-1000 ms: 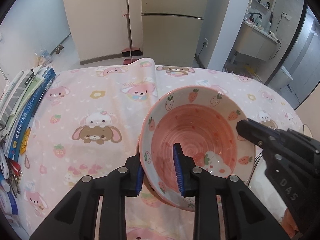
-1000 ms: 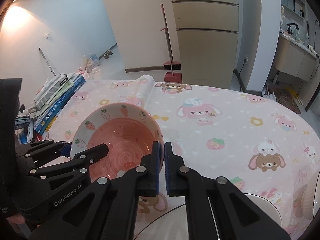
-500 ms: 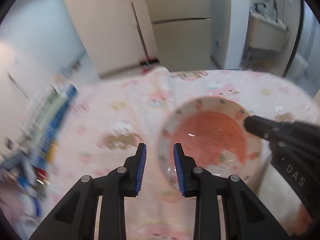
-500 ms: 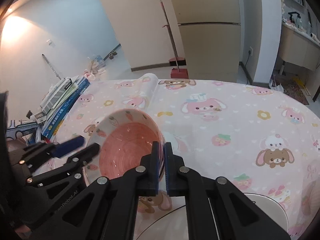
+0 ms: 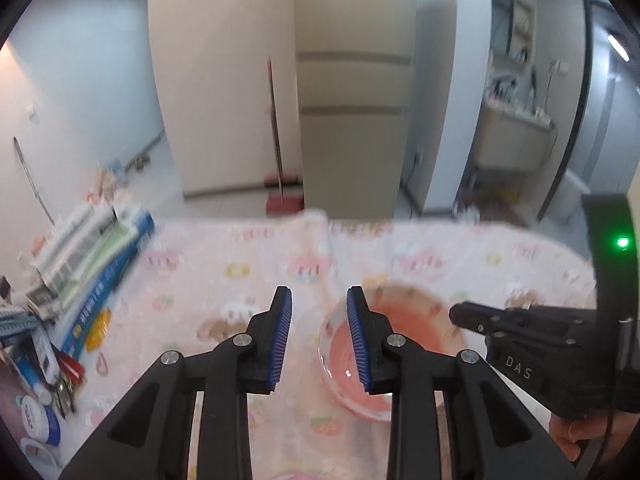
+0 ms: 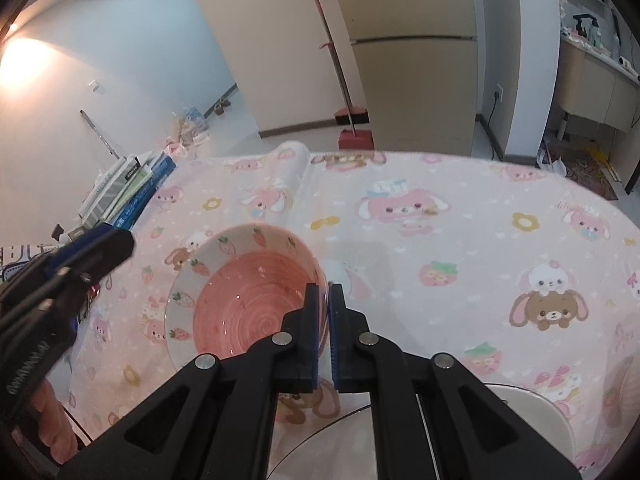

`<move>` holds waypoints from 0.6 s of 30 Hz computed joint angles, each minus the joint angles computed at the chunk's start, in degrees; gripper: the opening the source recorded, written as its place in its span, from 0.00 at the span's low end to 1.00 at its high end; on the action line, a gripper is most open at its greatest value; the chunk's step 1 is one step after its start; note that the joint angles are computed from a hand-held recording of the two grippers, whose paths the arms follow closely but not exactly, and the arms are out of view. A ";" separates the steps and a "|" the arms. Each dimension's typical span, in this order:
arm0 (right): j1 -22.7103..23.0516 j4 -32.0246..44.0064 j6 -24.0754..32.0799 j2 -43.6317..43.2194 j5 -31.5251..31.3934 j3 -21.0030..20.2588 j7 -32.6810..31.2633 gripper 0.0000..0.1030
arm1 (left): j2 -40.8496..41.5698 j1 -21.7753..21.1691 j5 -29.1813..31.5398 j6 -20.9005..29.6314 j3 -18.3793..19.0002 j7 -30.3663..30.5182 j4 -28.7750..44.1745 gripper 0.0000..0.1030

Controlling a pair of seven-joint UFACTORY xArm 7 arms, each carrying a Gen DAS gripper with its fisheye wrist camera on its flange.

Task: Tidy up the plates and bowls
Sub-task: 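Open both tools to release the pink bowl rim and lift away, then raise both tools and move them toward the white bowl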

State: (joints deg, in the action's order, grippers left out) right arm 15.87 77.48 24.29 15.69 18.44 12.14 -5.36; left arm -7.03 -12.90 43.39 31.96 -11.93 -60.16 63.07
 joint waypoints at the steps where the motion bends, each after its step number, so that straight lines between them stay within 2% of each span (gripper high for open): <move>1: -0.93 -0.77 -0.92 -1.05 2.11 0.87 -1.62 0.04 | -1.16 0.32 3.07 -1.09 -0.43 -2.45 -0.45 0.33; 2: -1.89 -1.53 -1.74 -2.15 4.79 1.79 -3.69 0.04 | -2.01 0.69 5.20 -2.02 -0.81 -4.11 -0.67 0.39; 4: -2.32 -2.88 -2.86 -4.48 7.22 1.99 -6.00 0.04 | -4.30 2.17 11.70 -4.10 -2.26 -10.09 -1.61 0.83; 5: -2.18 -3.74 -3.72 -5.77 7.79 1.74 -6.68 0.04 | -5.67 3.41 16.59 -4.96 -3.47 -14.88 -2.19 0.88; 7: -1.83 -5.27 -5.48 -8.22 8.93 1.16 -7.60 0.05 | -8.39 5.44 25.15 -5.58 -5.73 -22.87 -3.05 0.88; 8: -1.63 -5.80 -6.18 -9.19 9.70 0.89 -8.04 0.08 | -9.62 5.91 28.30 -5.47 -6.60 -24.99 -3.22 0.88; 10: -1.36 -7.63 -8.31 -11.91 12.35 0.44 -9.91 0.22 | -11.69 6.48 32.73 -5.17 -7.73 -28.42 -3.70 0.88; 12: -0.65 -9.22 -11.00 -14.16 15.41 -0.17 -12.08 0.54 | -13.51 6.89 36.93 -4.80 -8.71 -31.77 -4.06 0.88; 14: 0.47 -11.08 -14.49 -16.46 18.92 -0.92 -15.07 0.59 | -14.87 6.60 38.31 -3.88 -9.17 -32.85 -4.32 0.92; 15: 1.02 -11.98 -16.16 -17.54 18.29 -1.43 -14.45 0.64 | -15.37 6.51 38.88 -3.74 -9.27 -33.28 -4.41 1.00; 18: 3.19 -14.69 -20.62 -20.78 18.26 -3.38 -14.48 0.81 | -17.51 6.40 41.74 -2.79 -10.04 -36.67 -5.01 1.00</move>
